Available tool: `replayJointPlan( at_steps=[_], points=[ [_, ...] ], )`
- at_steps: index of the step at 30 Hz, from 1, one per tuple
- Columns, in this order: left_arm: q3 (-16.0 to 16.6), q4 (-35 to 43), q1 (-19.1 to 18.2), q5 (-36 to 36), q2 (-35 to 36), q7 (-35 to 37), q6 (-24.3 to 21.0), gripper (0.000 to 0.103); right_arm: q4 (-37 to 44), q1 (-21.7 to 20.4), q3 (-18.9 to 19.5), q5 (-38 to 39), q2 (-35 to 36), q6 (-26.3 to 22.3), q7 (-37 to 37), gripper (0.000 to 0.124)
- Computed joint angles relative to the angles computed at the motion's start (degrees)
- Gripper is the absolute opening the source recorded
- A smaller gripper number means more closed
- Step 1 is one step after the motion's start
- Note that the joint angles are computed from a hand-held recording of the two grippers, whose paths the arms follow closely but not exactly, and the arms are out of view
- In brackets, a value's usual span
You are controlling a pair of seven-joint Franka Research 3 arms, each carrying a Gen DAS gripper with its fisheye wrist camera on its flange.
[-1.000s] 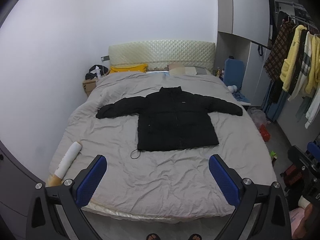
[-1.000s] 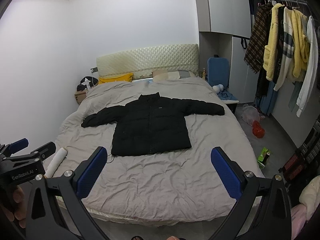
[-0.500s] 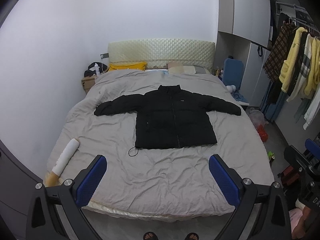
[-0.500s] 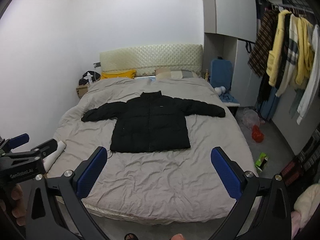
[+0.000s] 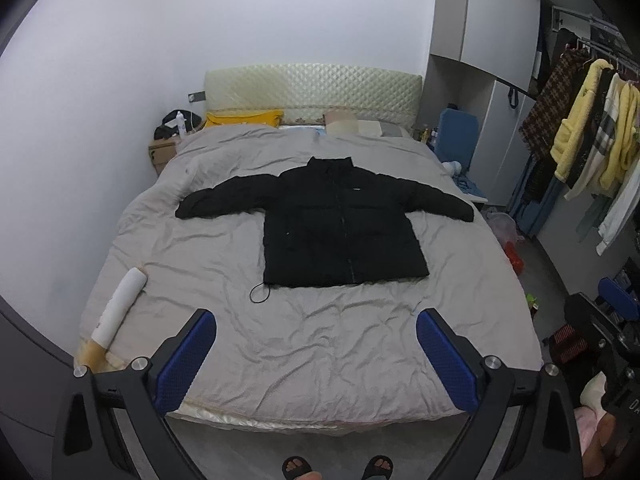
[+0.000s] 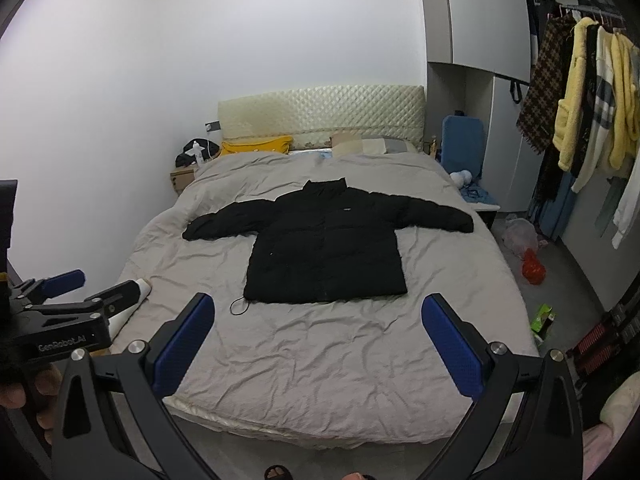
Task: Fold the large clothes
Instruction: 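Move both tools toward the black puffer jacket on the bed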
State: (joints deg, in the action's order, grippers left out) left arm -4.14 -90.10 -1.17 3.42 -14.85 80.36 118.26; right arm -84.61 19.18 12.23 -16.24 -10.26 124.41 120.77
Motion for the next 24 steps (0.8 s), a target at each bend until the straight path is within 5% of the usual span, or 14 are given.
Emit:
replayJointPlan(
  at_steps=[13, 24],
  points=[
    [5.09, 0.09, 3.41, -9.99, 4.19, 9.61, 1.99, 0.098, 3.72, 3.08, 0.68, -6.72, 5.37, -2.46, 10.91, 0.098],
    [2.13, 12.42, 7.51, -8.42, 19.0, 9.23, -0.34, 0.098, 12.05, 5.13, -4.51, -3.59, 15.49, -4.47, 8.11, 0.095]
  ],
)
